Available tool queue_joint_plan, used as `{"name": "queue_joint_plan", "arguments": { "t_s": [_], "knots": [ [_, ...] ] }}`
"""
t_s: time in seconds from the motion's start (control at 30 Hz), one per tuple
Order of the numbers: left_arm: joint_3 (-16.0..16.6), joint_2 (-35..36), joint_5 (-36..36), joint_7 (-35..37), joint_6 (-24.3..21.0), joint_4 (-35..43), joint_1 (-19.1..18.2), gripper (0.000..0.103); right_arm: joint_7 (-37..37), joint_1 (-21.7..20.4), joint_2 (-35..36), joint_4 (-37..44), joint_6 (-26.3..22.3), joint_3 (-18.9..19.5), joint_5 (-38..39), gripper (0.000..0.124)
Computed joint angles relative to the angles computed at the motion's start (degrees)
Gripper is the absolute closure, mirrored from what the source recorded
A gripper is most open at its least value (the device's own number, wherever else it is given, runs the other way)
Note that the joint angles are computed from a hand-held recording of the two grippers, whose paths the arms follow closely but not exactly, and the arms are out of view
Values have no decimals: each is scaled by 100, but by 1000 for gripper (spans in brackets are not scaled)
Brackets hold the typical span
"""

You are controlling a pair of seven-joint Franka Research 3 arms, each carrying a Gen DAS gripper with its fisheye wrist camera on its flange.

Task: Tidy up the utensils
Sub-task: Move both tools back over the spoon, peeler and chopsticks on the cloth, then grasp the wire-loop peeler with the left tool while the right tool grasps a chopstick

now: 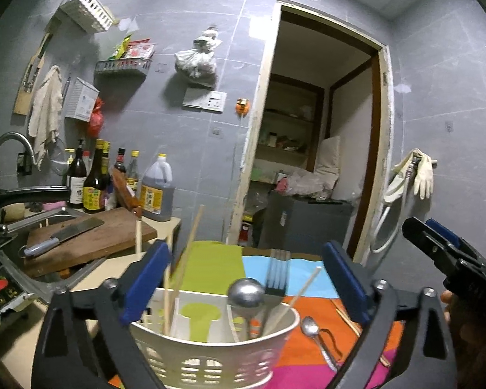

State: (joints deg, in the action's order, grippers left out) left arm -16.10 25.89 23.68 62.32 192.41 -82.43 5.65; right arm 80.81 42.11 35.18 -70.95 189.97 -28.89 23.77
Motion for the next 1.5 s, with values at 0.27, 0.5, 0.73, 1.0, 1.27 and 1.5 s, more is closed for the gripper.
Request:
{"name": "queue_joint_plan", "arguments": {
  "t_s": [0.27, 0.5, 0.73, 1.0, 1.27, 1.5],
  "knots": [
    [-580, 136, 246, 225, -163, 88, 149, 4, -483, 593, -395, -901, 173, -789, 478, 21],
    [-1057, 377, 87, 797, -536, 292, 129, 4, -448, 954, -548, -1409, -115, -1452, 616, 21],
    [-948, 527, -275, 1360, -881, 456, -287, 4, -12, 956, -729, -1793, -570, -1683, 174, 21],
    [-997, 737, -742, 2067, -1577, 693, -558, 5, 106, 162, -1048, -1919, -1127, -876, -300, 21],
    [-1028, 1046, -1294, 2813, -2217, 1102, -779, 11, -205, -1241, -1101, -1546, -1957, 641, -264, 39],
    [-794, 1771, -1816, 3328, -3622, 2464, -1205, 37, -221, -2035, -923, -1125, -2565, 1482, -418, 53]
  ]
}}
